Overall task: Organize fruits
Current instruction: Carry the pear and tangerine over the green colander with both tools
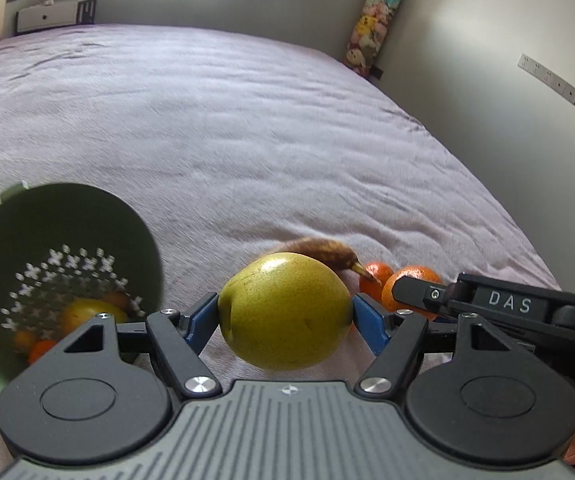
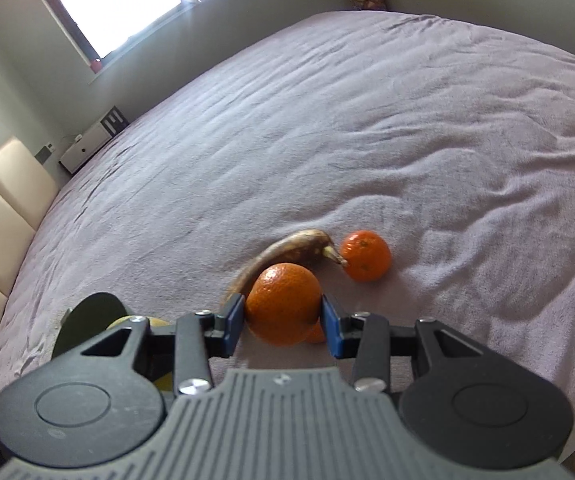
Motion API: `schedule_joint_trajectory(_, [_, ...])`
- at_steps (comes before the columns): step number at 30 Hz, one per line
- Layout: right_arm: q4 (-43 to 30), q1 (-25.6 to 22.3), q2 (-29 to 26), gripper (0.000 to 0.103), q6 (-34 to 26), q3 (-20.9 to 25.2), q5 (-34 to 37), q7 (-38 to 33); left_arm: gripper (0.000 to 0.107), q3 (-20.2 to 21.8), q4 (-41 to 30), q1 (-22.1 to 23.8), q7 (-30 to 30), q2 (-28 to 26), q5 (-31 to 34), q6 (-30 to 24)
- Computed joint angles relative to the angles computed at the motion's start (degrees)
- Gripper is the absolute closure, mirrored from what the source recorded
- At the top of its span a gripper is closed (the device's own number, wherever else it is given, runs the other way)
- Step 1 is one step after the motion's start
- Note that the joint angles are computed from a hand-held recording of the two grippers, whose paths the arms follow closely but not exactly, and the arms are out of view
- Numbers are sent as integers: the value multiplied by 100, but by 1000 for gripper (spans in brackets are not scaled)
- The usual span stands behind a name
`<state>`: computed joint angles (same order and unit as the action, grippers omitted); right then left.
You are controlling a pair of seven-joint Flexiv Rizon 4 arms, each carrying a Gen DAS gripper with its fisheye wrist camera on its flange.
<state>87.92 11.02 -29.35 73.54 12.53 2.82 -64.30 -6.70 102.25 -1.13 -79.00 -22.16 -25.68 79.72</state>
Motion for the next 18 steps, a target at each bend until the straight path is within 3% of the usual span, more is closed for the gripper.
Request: schedule_joint_trajectory(18, [-248, 221, 74, 64, -107, 428, 2, -1304, 23, 268, 359, 319, -64, 541, -209, 25])
